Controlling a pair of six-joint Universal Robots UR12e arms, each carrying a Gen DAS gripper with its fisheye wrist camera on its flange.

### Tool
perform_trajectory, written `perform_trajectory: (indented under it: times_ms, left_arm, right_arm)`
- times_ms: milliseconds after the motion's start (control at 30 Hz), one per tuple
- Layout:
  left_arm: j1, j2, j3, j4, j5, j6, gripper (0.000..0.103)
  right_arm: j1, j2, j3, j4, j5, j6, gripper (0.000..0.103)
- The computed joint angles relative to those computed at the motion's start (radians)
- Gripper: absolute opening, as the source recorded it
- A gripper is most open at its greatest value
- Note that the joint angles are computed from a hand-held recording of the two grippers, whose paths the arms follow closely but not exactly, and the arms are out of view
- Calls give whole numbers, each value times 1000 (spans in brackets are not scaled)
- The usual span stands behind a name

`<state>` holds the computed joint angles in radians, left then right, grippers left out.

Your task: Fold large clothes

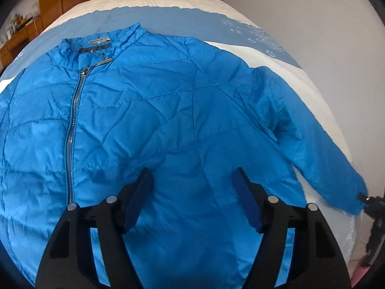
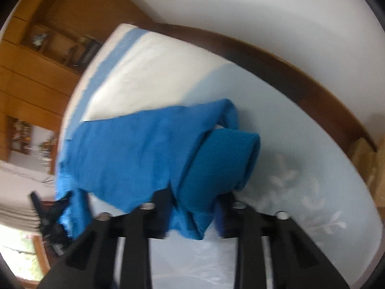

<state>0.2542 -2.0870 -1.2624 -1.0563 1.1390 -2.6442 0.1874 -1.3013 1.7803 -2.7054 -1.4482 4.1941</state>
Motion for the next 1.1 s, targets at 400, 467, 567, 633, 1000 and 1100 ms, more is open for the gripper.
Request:
perform_trajectory:
  times_ms: [400, 467, 567, 633, 1000, 1100]
  left_arm:
    - [24, 22, -1, 55, -9, -42, 58]
    - [31, 22, 4, 68, -1, -40, 58]
    - [49, 16, 20, 77, 1, -45, 59]
    - [56, 10, 28, 90, 10, -51, 59]
    - [93, -35, 91, 32, -25, -78, 69]
    - [104, -42, 104, -13, -74, -88, 75]
  right_arm:
    - [81, 189, -398, -72, 15, -318, 21]
    - [100, 251, -512, 5, 12, -374, 21]
    - [127, 353, -688, 142, 16, -443, 21]
    - [138, 400, -762, 203, 45, -472, 21]
    - [128, 624, -1069, 359, 434, -532, 35]
    - [112, 610, -1022, 288, 553, -534, 48]
